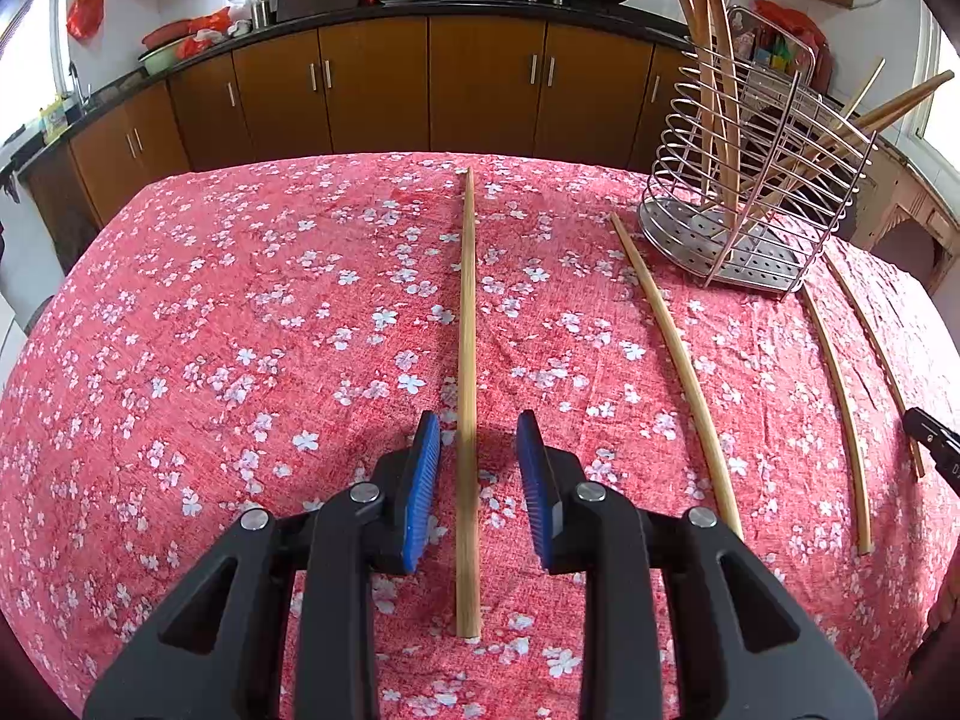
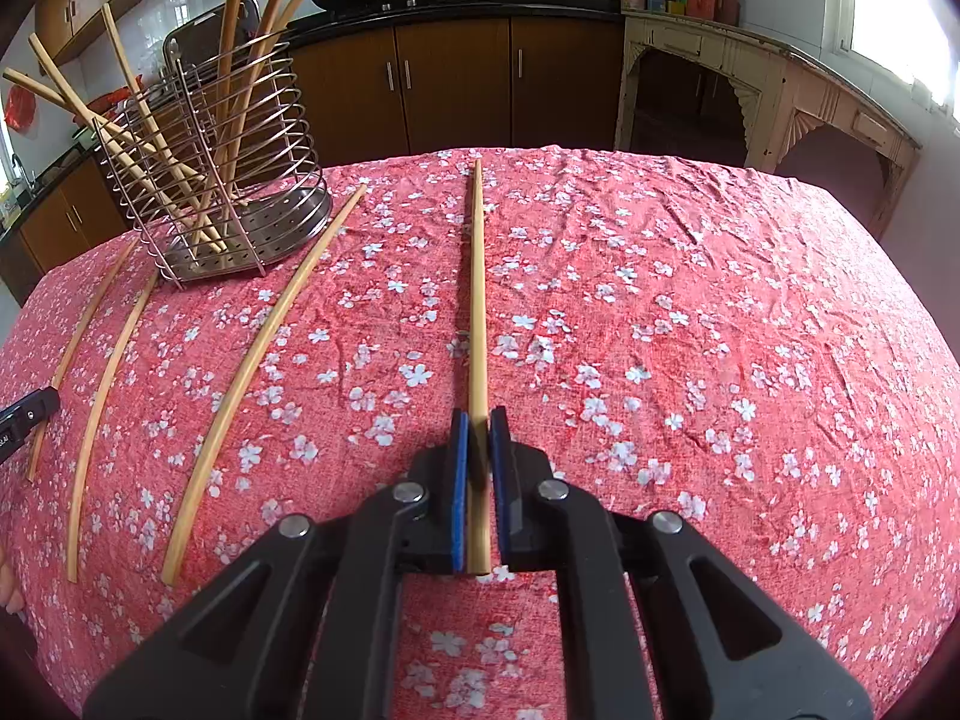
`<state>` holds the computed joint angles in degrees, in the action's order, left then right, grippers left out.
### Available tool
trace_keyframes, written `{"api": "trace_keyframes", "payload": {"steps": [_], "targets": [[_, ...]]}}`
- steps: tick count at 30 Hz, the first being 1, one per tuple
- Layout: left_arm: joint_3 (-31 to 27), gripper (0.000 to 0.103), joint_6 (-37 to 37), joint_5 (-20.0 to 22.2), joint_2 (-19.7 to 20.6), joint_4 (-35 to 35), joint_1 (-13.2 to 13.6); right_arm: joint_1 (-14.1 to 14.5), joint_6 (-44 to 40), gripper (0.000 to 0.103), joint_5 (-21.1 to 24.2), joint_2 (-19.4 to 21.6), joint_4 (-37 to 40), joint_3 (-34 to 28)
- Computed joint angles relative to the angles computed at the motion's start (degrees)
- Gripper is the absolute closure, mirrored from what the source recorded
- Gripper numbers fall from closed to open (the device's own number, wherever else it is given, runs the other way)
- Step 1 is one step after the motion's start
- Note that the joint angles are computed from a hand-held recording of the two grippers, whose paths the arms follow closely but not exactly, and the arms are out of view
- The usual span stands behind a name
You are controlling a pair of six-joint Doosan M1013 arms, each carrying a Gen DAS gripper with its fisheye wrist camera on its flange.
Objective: Organize utensils
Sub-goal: 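Close the left gripper on a wooden chopstick while the right gripper grasps another chopstick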
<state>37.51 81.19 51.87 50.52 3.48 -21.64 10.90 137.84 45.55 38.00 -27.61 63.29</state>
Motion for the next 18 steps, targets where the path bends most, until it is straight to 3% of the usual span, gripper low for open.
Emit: {"api": "trace_keyframes", "payload": {"steps": [5, 10, 18], "targets": [[-0.2, 0.070, 1.0, 0.5, 0.0, 1.1, -0.3, -0.1, -0.3, 0.093, -0.2, -0.1, 0.4, 0.0], [1.8, 0.069, 2.5, 0.1, -1.0, 4.0, -1.0, 0.6, 0.0, 0.084, 1.4, -0.1, -1.5, 0.0], [3.0, 0.069, 1.6, -0.3, -1.7, 4.8, -1.1, 0.8, 0.1, 0.084, 1.3, -0.6, -1.4, 0.7]]}}
